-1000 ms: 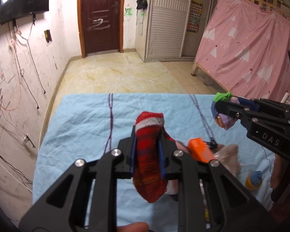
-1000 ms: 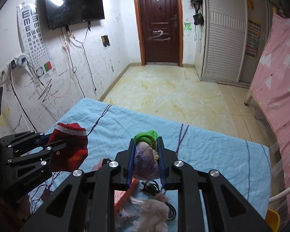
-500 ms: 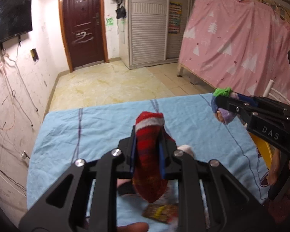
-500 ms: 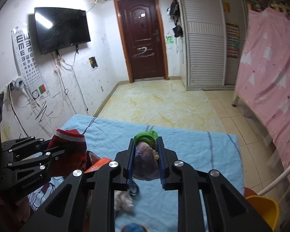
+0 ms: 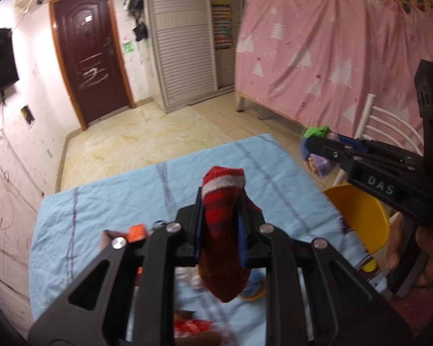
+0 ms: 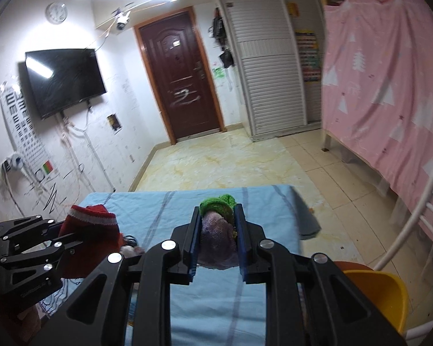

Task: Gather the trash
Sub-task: 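Carry both socks in the tools toward the yellow bin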

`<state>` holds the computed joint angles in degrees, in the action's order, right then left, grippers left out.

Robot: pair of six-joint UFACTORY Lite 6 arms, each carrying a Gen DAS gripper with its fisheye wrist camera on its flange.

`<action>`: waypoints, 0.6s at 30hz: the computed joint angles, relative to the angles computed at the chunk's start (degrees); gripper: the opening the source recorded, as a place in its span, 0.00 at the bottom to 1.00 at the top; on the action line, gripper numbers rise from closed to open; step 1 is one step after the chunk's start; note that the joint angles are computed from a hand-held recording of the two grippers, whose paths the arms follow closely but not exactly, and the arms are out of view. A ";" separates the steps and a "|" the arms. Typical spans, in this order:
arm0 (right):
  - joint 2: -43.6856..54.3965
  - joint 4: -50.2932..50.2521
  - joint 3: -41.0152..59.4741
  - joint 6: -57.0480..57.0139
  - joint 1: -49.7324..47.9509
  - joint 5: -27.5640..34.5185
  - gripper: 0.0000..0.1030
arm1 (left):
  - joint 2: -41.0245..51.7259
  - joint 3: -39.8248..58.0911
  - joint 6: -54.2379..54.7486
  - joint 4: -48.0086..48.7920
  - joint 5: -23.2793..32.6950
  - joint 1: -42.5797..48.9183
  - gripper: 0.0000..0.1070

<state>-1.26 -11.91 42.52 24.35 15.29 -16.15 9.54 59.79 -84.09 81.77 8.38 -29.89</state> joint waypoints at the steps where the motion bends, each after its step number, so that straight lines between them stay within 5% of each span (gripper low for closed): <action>1: -1.73 -3.92 -2.07 3.41 -2.39 -0.86 0.14 | 0.76 0.96 0.56 -0.84 0.62 -1.55 0.16; 10: -11.69 -32.90 -14.82 25.99 -26.30 -10.53 0.15 | 11.54 13.41 9.83 -12.82 5.02 -12.69 0.16; 18: -8.99 -45.09 -17.65 29.81 -44.76 -21.02 0.15 | 23.85 29.51 28.32 -31.94 8.97 -18.72 0.16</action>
<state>-10.26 -57.00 24.87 54.17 -29.46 -37.16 33.39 89.31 -55.76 49.83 17.35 -48.61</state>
